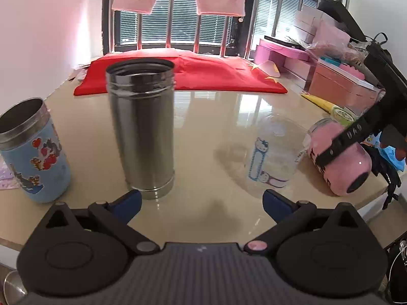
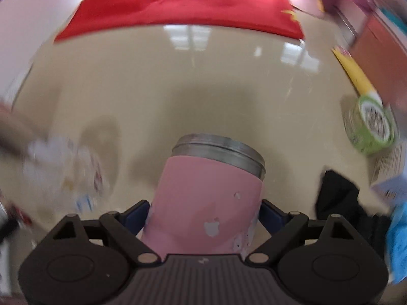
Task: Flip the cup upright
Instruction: 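Grasp the lying pink cup around its body with the right tool, then rotate the pink cup rim-up with the right tool and set it down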
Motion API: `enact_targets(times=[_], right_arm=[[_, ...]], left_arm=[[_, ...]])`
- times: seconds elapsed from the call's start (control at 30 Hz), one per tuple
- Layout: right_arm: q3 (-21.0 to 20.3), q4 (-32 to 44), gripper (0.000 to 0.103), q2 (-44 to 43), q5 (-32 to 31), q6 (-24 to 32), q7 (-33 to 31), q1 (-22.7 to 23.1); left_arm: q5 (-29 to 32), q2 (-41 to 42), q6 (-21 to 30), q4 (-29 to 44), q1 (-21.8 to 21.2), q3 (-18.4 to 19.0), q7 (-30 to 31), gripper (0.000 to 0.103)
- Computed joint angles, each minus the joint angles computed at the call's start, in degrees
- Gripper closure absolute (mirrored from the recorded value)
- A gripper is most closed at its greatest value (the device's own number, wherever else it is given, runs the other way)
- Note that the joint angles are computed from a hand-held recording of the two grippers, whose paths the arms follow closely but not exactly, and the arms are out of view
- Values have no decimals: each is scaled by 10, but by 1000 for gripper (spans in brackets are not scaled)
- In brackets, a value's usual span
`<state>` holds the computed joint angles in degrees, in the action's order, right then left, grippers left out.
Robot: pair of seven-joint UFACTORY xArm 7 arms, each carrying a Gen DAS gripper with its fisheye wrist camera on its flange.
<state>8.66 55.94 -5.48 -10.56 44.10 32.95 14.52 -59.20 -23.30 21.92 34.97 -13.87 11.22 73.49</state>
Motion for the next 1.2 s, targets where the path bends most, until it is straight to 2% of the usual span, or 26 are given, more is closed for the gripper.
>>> enact_targets(times=[0.2, 0.3, 0.43, 0.53, 0.57, 0.6, 0.7, 0.83, 1.0, 1.1, 1.2], right_arm=[[7, 22, 13, 9, -31, 19, 23, 7], [2, 24, 4, 7, -28, 6, 54, 2], [-6, 33, 3, 29, -26, 6, 93, -7], [-10, 23, 8, 34, -8, -13, 100, -7], [-12, 12, 17, 30, 1, -29, 98, -8], [-15, -3, 19, 23, 24, -55, 93, -8], [-10, -33, 20, 4, 13, -91, 100, -9], [7, -93, 20, -53, -30, -146, 127, -15], [46, -153, 20, -114, -110, -207, 190, -47], [93, -185, 20, -152, -192, -256, 259, -95], [183, -205, 20, -192, -317, -309, 368, -196]], left_arm=[[6, 0, -6, 0, -3, -6, -6, 0], [18, 2, -6, 0, -3, -11, -17, 0], [18, -2, -3, -2, -11, -6, -10, 0], [6, -7, 7, -4, -21, 3, 7, 0], [0, -9, 11, -4, -23, 6, 15, 0], [-8, -11, 13, -6, -25, 7, 27, 0], [-32, -12, 32, -5, -27, 14, 58, 0], [-92, -17, 59, -9, -28, 20, 136, 0], [-121, -11, 80, -6, -5, -5, 167, 0], [-133, -12, 75, -7, 7, -21, 176, 0], [-137, -16, 76, -9, 15, -28, 182, 0]])
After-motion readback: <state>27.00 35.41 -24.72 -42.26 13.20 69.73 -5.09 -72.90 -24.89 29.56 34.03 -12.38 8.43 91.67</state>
